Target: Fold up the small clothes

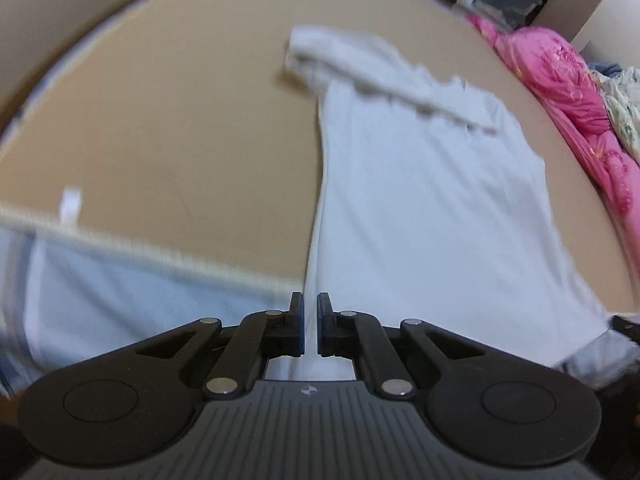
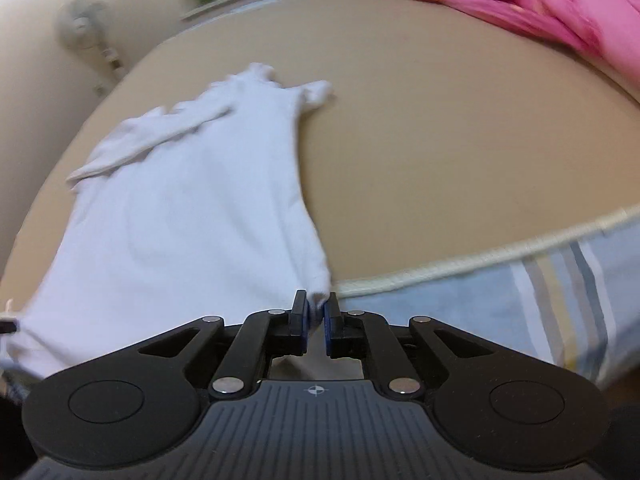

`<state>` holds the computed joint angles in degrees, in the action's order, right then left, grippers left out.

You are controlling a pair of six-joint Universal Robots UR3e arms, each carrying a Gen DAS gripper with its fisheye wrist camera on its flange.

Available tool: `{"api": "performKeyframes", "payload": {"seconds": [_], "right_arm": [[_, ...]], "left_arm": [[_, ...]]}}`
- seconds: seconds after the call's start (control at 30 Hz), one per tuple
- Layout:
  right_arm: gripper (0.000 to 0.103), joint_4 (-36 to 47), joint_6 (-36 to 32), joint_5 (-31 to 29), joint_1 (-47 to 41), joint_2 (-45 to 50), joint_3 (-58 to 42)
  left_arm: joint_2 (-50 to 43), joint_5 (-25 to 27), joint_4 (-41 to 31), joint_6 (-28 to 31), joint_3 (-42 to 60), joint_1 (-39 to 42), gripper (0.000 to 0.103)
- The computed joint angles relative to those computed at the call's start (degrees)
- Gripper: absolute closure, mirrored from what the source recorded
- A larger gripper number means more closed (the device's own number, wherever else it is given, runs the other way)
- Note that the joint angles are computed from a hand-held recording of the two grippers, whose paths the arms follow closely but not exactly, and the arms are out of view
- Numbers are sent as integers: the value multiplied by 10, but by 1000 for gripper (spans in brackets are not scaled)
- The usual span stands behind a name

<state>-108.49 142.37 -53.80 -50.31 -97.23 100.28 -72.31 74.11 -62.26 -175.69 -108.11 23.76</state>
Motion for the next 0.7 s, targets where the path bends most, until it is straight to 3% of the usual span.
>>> {"api": "performKeyframes", "payload": {"seconds": [0.07,0.17,0.27,0.43,0.5,0.6,0.7], "right_arm": [[91,-66,55,34,-9,1,14],[80,-101,120,82,-9,56,-43],[76,-167,155,112,7,107,-81],[75,-290,229,77,81,256,-194],[75,-294,246,52,102,297,-239],[75,-302,252,41,133,353,-289],[75,-310,258,40,156,400,-318]], "left_arm": [[-18,9,53,-15,7,-22,81],[-53,19,114,-54,27,-57,79],[-114,85,162,-93,65,-122,78],[-185,195,289,-98,85,-224,69],[-229,241,327,-84,112,-261,68],[-297,261,365,-61,161,-285,68],[-363,243,353,-44,242,-290,69]]}}
